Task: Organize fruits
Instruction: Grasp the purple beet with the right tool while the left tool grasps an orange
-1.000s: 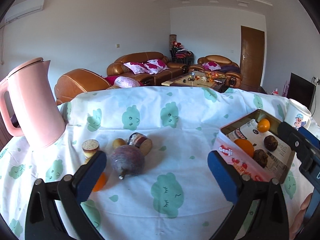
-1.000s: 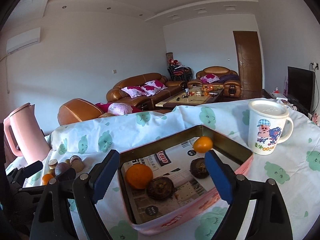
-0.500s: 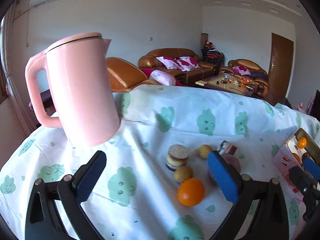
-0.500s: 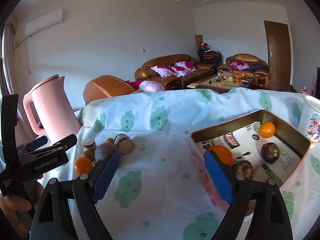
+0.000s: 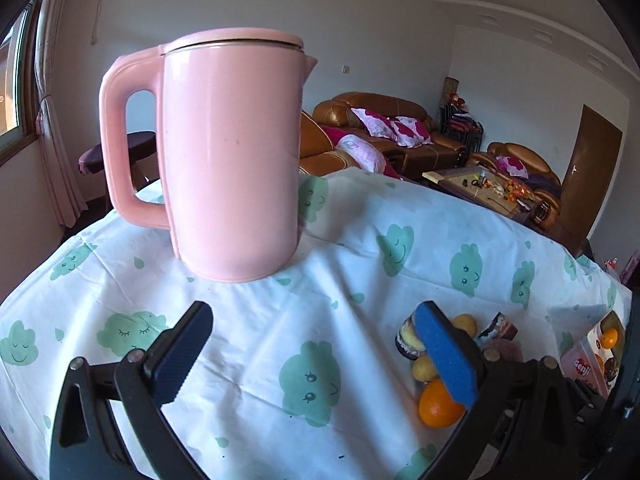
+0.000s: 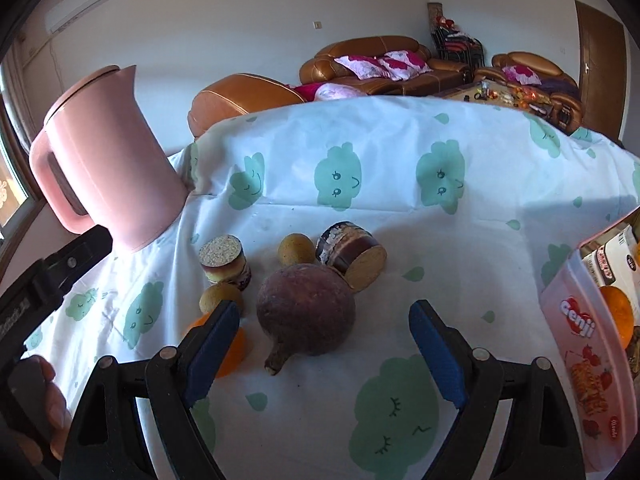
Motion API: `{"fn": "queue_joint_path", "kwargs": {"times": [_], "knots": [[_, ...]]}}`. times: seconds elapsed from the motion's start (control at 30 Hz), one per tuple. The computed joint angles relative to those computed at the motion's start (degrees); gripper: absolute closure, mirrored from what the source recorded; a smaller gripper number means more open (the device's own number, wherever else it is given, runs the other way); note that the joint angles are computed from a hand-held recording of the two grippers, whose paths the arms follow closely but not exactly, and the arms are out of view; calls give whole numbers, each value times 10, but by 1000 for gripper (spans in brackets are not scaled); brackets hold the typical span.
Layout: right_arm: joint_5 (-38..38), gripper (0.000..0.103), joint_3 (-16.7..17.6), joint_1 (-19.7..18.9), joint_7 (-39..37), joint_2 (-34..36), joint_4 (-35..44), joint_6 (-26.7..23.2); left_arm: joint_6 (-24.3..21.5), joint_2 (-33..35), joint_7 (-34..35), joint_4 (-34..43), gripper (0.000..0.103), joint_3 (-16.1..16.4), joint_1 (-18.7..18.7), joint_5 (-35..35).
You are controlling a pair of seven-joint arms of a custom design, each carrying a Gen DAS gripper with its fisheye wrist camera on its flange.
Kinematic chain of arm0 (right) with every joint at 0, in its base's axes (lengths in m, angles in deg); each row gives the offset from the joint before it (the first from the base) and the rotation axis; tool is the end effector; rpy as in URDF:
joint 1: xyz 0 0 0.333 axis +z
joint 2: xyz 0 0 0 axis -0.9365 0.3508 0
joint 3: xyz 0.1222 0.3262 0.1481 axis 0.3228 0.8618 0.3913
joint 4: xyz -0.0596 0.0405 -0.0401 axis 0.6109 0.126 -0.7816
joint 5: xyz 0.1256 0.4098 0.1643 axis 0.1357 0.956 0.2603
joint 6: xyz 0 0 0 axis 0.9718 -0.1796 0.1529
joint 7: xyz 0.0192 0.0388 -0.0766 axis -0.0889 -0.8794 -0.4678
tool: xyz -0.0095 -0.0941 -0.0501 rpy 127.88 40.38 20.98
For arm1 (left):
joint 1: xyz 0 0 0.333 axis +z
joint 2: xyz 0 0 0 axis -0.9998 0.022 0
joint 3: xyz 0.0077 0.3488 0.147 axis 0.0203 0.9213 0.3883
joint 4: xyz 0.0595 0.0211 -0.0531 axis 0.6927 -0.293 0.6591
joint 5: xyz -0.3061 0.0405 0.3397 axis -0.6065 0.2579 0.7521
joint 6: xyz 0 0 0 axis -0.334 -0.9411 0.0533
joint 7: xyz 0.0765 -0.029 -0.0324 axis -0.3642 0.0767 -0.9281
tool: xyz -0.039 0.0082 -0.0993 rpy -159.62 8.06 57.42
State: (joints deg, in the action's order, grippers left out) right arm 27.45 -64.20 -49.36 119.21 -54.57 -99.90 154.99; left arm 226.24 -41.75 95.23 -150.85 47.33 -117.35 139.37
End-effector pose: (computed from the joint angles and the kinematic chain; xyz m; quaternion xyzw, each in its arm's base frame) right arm 0.6722 0.2110 0.4512 -0.5629 0.7350 -0.2148 0.3113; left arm 0.6948 -0.4065 0.4740 -0.6146 0.6448 -0.3661 0.2692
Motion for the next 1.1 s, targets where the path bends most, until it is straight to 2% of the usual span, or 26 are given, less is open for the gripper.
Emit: {"fn": "queue_joint_path", "kwargs": {"times": [0.07, 0.1, 0.13, 0.17, 0.23, 0.37, 0.43, 0.53, 0.6, 0.7, 0.83, 0.9, 1.0, 1.03, 1.07, 1.1], "knots": [[77, 17, 33, -27, -65, 11, 10, -16, -6, 4, 14, 5, 0, -3, 0, -2], [69, 21, 24, -19, -62, 8, 9, -12, -7, 4, 17, 6, 0, -3, 0, -2], [92, 31, 36, -28, -92, 8, 8, -8, -7, 5, 18, 7, 0, -3, -1, -2], [87, 39, 29, -20, -89, 6, 8, -14, -4, 6, 20, 7, 0, -4, 0, -4], [121, 49, 44, -32, -132, 2, 1, -1, 2, 7, 28, 7, 0, -6, 3, -11], [110, 49, 29, -14, -130, -17, -19, 6, 12, 11, 67, 6, 0, -17, 8, -32], [66, 49, 8, 3, -78, -37, -40, 7, 29, 14, 121, 3, 2, -38, 21, -62], [-73, 49, -23, 20, 61, -69, -69, 7, 43, 23, 238, 1, 14, -90, 53, -135], [-163, 49, -28, 16, 142, -94, -88, 1, 32, 33, 315, 7, 20, -128, 72, -180], [-245, 49, -15, -3, 212, -126, -112, -12, 0, 46, 383, 21, 31, -140, 65, -208], [-247, 49, 8, -34, 215, -144, -136, 0, -46, 62, 436, 45, 31, -135, 48, -250], [-234, 49, 20, -49, 207, -144, -141, 8, -58, 67, 459, 53, 40, -138, 51, -286], [-233, 49, 39, -70, 210, -141, -143, 15, -53, 70, 506, 47, 49, -163, 76, -359], [-232, 49, 45, -78, 207, -139, -143, 17, -43, 65, 514, 37, 52, -163, 79, -373], [-232, 49, 52, -84, 207, -135, -140, 17, -38, 63, 527, 32, 61, -166, 82, -387], [-232, 49, 58, -90, 207, -135, -139, 17, -33, 60, 534, 28, 65, -163, 79, -395]]}}
